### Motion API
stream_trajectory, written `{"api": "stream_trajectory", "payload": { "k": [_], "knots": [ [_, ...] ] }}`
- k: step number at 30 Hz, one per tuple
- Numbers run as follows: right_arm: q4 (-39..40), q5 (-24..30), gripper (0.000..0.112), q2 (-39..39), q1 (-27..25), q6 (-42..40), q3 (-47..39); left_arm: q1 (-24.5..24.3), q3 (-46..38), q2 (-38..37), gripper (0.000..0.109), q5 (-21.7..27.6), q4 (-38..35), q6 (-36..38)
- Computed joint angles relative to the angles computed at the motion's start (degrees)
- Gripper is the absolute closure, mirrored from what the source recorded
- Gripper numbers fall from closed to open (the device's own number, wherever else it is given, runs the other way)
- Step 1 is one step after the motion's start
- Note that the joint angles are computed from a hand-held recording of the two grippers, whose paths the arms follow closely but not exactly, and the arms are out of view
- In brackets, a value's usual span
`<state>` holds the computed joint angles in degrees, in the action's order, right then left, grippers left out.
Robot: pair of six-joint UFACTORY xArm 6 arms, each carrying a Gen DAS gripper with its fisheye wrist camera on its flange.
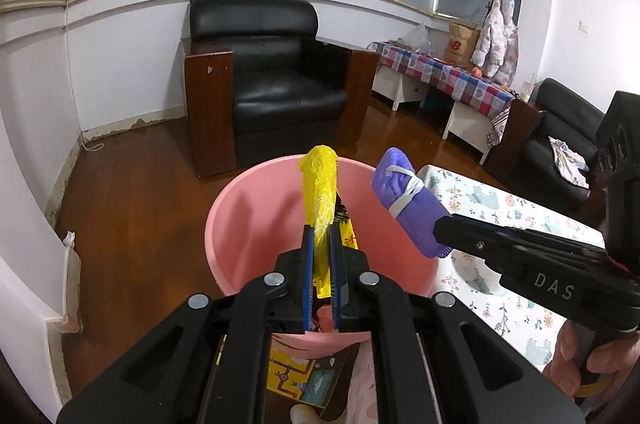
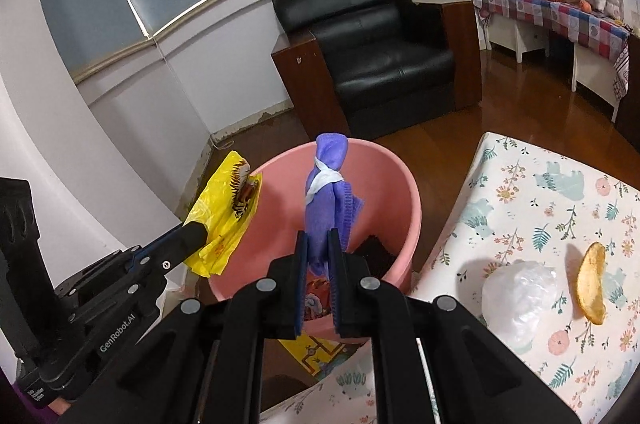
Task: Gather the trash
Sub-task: 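Open both tools to drop the bags into the pink bucket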
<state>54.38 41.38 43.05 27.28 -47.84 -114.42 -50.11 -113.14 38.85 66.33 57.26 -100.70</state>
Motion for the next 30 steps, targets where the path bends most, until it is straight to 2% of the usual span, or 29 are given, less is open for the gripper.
{"api": "stream_trajectory", "payload": {
  "k": [8,9,11,13,16,23,30],
  "knots": [
    [-3.48,1.09,0.103,5.52,0.89,4.24,-7.26,1.74,0.74,0.27,0.100,-1.05,-2.38,0.45],
    [-3.42,1.23,0.103,6.03,1.01,4.21,-7.94,1.89,0.79,0.22,0.097,-0.88,-2.70,0.62],
    [-3.51,1.70,0.097,6.84,1.27,4.55,-9.06,2.23,0.78,0.21,0.081,-0.84,-3.85,0.49],
    [-3.38,1.43,0.081,6.90,1.36,3.99,-9.09,2.56,2.00,-0.54,0.074,-1.34,-4.51,-0.37],
    [-1.98,0.61,0.077,6.19,1.50,2.03,-7.77,2.62,3.25,-1.28,0.074,-1.19,-4.52,-1.00],
    [0.19,-1.47,0.076,2.82,1.09,-0.59,-2.44,2.20,4.05,-1.73,0.074,-1.66,-3.94,-1.55],
    [3.36,-3.47,0.076,-1.73,-0.76,-3.35,3.37,1.44,1.13,-0.26,0.074,-1.92,-3.11,0.11]
  ]
}}
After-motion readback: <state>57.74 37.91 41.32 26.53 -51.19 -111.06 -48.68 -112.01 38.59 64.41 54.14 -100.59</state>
